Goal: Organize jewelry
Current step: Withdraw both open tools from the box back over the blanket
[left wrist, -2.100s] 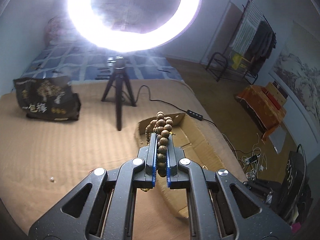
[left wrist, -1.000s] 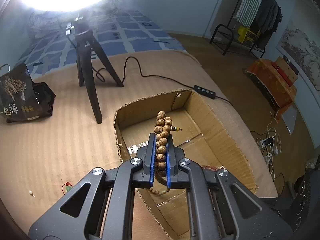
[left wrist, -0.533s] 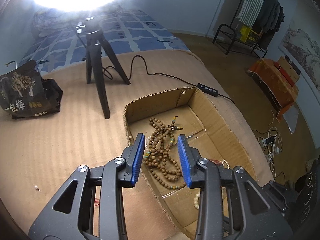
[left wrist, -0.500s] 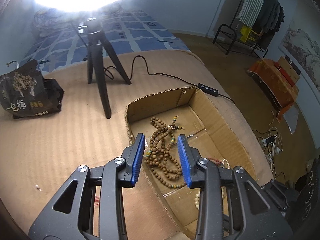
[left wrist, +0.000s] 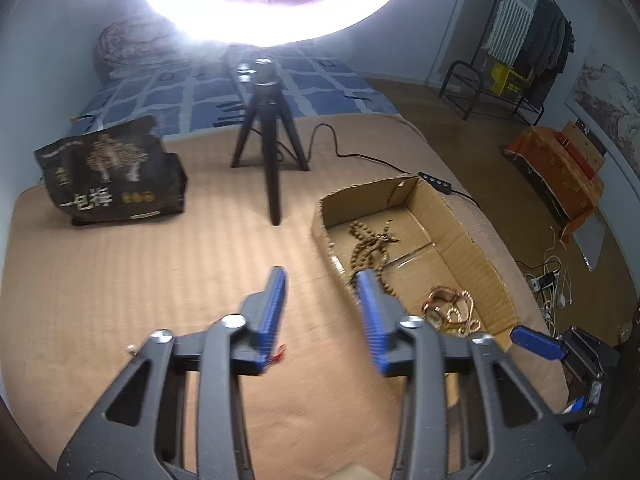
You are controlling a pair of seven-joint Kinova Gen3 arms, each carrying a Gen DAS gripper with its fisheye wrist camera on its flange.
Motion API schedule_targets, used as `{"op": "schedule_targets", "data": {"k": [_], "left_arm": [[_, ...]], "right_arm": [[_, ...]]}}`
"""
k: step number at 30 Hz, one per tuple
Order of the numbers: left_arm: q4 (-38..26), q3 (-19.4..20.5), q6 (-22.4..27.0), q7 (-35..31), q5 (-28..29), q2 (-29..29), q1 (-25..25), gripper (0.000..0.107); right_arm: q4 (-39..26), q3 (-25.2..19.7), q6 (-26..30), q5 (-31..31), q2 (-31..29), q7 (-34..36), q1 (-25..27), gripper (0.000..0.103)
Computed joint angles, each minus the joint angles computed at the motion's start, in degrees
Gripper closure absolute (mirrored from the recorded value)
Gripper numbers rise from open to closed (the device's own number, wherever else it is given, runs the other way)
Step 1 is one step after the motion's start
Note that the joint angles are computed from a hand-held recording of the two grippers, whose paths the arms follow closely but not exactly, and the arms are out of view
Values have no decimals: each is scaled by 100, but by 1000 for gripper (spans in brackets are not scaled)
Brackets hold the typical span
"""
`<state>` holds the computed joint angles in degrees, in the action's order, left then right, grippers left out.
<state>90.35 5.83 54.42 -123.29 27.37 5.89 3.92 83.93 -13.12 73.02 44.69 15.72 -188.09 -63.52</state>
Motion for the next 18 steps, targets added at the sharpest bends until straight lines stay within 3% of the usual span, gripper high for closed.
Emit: {"op": "schedule_targets", "data": {"k": [1, 9, 13, 18], "left_arm": [[51, -38, 9, -144, 94, -56, -78, 55], [307, -531, 149, -1060, 452, -285, -763, 55], [440, -746, 158, -1406, 697, -244, -1163, 55], [583, -866, 193, -1680, 871, -85, -1596, 55]], "right_arm": [[-91, -7, 65, 41, 40, -25, -57, 41], [-479, 60, 362, 523, 291, -273, -580, 40], [-728, 125, 539, 639, 464, -328, -802, 27], [-1391, 224, 930, 290, 806, 400, -901, 23]]}}
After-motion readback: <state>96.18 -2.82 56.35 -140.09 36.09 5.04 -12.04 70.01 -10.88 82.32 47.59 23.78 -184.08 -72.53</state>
